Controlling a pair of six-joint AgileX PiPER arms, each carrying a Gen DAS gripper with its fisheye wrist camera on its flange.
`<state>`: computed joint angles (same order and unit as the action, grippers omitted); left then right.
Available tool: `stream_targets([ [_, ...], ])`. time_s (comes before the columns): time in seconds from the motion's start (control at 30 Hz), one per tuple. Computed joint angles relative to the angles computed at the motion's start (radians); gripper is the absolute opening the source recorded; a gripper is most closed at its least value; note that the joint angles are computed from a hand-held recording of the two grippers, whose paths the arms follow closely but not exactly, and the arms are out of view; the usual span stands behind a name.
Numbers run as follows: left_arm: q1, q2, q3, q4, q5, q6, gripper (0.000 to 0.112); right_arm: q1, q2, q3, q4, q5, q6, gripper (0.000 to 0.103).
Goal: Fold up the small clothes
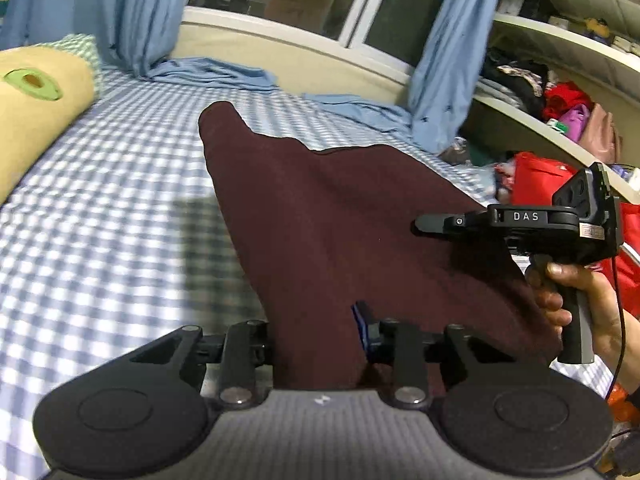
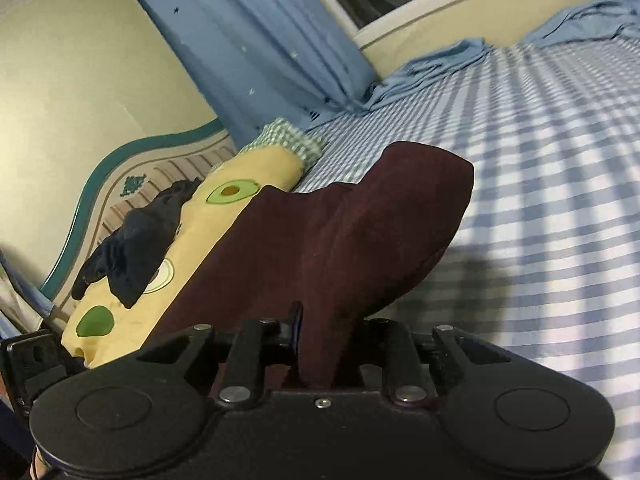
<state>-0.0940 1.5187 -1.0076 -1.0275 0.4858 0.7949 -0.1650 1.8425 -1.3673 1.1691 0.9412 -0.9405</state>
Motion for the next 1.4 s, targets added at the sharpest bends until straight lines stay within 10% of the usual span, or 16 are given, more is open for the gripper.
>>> stream_targets([
  [0.9,0.159,0.316,-0.111,-0.203,0.158,0.312,0.044,0.191,0.108,0.009,0.005,-0.294,0.085,0.023],
  [0.97,0.174,0.321,-0.087,-0.225,0.146,0.32,0.072,0.199,0.144,-0.034,-0.137,-0.294,0.208,0.033],
  [1.03,0.199,0.287,-0.041,-0.244,0.135,0.35,0.078,0.195,0.149,-0.035,-0.206,-0.314,0.276,0.061],
  [1.2,0.237,0.076,0.125,-0.217,0.046,0.422,0.08,0.145,-0.037,0.163,-0.174,-0.5,0.156,0.07],
  [1.4,0.127,-0.159,0.245,-0.157,-0.15,0.36,0.081,0.077,-0.33,0.397,0.075,-0.227,-0.225,0.07],
])
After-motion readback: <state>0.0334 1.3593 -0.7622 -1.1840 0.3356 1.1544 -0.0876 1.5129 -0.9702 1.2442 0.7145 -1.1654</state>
